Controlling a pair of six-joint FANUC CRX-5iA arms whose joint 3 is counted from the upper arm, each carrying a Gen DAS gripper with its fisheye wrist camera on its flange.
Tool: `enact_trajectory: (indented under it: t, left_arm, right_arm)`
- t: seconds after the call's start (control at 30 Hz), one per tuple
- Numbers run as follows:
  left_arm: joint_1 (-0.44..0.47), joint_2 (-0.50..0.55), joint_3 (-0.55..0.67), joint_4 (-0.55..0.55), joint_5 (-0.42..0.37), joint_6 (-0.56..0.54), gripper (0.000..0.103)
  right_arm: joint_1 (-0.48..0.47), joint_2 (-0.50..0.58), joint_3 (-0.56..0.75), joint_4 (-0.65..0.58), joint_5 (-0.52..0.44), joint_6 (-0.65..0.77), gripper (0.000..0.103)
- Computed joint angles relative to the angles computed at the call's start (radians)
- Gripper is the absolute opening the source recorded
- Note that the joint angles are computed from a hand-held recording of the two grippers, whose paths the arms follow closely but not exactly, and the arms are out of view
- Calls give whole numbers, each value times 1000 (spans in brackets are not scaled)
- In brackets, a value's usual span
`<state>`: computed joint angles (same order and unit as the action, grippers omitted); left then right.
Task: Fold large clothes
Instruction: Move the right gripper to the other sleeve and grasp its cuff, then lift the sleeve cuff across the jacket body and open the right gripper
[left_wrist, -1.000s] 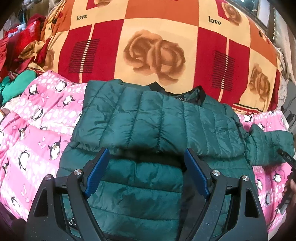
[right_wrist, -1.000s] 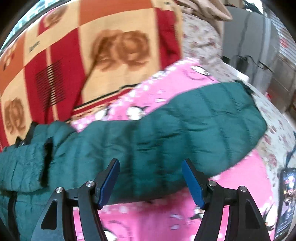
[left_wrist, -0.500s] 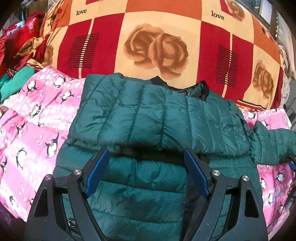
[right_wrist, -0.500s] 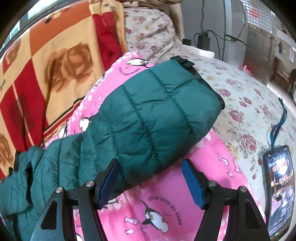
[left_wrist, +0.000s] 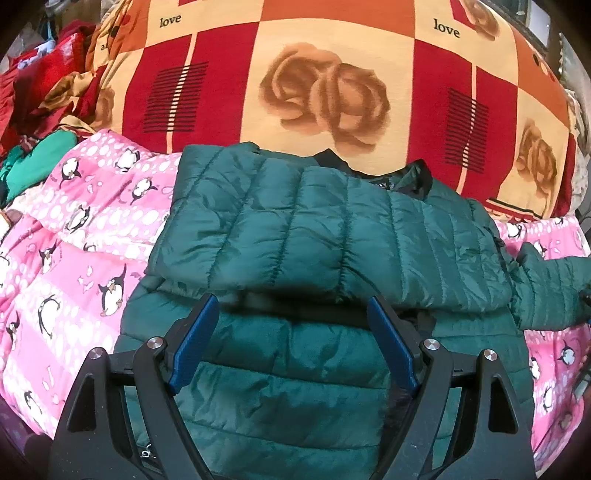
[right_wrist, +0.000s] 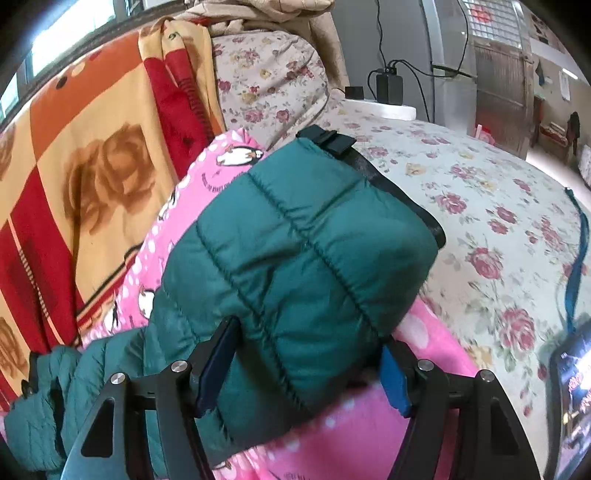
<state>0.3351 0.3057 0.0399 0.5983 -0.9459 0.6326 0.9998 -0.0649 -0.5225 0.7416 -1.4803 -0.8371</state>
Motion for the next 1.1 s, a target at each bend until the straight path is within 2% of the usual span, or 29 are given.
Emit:
enact_trajectory:
  t: [0.03,0.1,0.17,0.33,0.57,0.83,1.1]
  left_arm:
    - [1,1,1,0,-1,3,83]
    - [2,1,-1,1,1,2,83]
    - [1,0,-4,2,5,-2,83]
    - [0,-6,-12,9,11,-15,83]
    - [8,-4,-4,17,14,-6,83]
    - [19,6,14,-8,35,12,83]
    - [38,36,44,-9,19,32,83]
  right_arm:
    - [2,-4,-10,12,4,-7,53]
    - [9,-18,-30,39,15,-26,28]
    - [30,-42,-64,102,42,-67,16]
    - [48,-31,-60,211,89,-54,12]
    - [33,34,23,354,231,23,12]
    - [-26,211,225,367,422,198,12]
    - [-61,388,440,334,573,349,11]
